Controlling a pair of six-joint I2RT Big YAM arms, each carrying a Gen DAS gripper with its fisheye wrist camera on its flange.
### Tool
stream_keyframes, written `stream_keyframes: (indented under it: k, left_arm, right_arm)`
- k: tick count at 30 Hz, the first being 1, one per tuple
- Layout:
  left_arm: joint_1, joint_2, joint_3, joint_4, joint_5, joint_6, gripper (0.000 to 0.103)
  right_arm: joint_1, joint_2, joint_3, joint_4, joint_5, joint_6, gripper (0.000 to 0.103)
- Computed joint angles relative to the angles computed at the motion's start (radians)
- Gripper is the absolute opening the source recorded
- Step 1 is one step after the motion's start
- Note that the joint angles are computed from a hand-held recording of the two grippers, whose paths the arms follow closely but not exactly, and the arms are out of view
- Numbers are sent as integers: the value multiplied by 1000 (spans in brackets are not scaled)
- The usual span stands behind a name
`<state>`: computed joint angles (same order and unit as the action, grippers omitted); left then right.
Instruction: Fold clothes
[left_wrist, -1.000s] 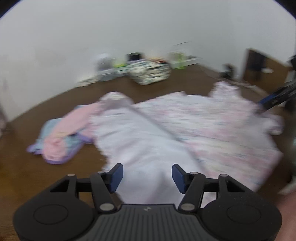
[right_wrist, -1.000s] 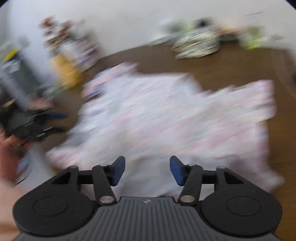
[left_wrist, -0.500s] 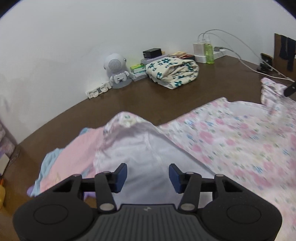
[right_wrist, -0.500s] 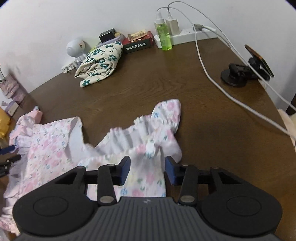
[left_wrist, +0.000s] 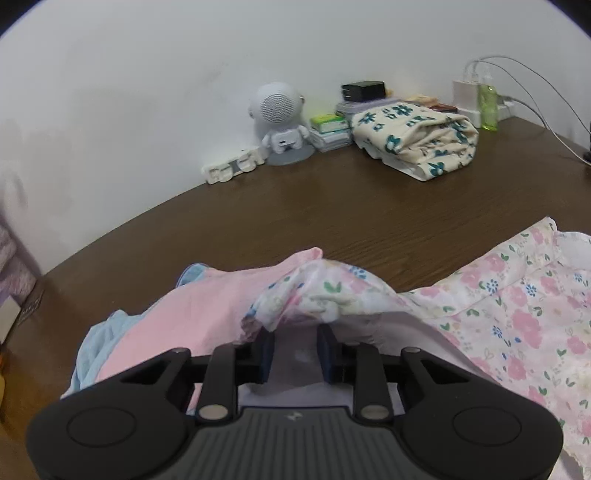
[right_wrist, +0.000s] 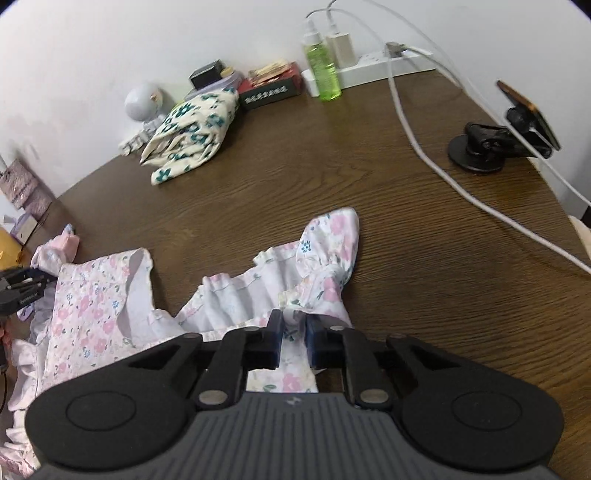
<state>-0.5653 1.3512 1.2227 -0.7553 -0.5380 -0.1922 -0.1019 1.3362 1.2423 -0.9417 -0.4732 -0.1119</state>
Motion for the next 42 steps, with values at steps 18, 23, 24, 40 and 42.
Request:
stream_keyframes:
  k: [18,23,24,40,42]
  left_arm:
    - [-19,-33,-7,-38,-12,-104,36]
    - [-86,-113,-51,-76,-21,-110,43]
    - [-101,-125,-59,-86,-16,-115,43]
    - [-190,-165,-122,-114,-42,-173,42]
    - [-185,-171,-128,-109,-35,-183,42]
  right_arm:
    - [-97,-115,-71,-30,-95,-30,41]
    - [-178,-217,-134,-155,-163,-169,44]
    - [-197,-235,-148,-179,-180,-198,44]
    - [-338,-257,-213,-242,-252,-279,4]
    - [-368,-245,-207,-255,-270,-291,5]
